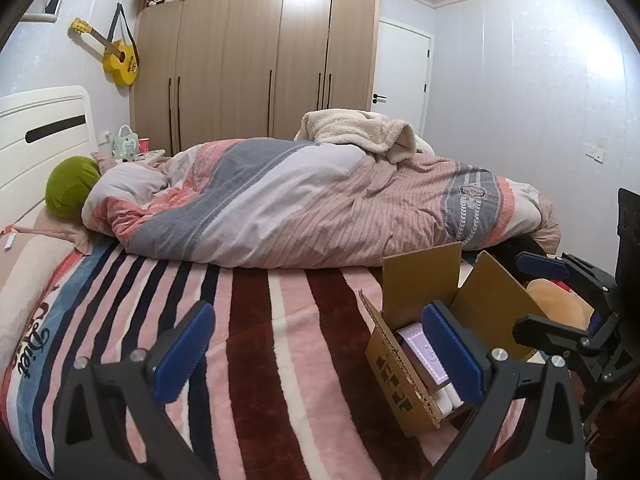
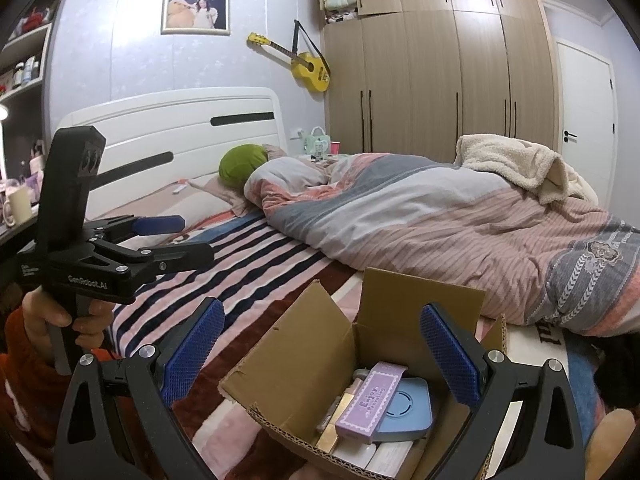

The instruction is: Organize rigid objects

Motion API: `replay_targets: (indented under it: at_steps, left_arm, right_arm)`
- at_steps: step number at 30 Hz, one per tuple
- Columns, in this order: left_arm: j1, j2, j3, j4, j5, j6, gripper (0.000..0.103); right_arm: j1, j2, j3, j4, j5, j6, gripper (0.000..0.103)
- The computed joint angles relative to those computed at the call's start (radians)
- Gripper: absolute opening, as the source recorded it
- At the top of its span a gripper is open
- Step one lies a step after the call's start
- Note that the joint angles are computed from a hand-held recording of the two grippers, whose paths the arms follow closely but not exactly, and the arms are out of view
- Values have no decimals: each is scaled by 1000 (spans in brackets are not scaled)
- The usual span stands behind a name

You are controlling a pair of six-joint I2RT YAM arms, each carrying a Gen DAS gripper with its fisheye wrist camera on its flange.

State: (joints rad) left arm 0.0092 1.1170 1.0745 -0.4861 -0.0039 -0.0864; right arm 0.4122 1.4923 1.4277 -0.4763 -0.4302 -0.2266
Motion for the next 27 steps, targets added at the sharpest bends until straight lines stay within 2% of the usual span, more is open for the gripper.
replay_targets:
  at_steps: [27]
  left_arm:
    - [-14, 1, 16, -14, -5, -11, 103]
  right_arm:
    - [8, 0, -2, 0, 21, 8, 99]
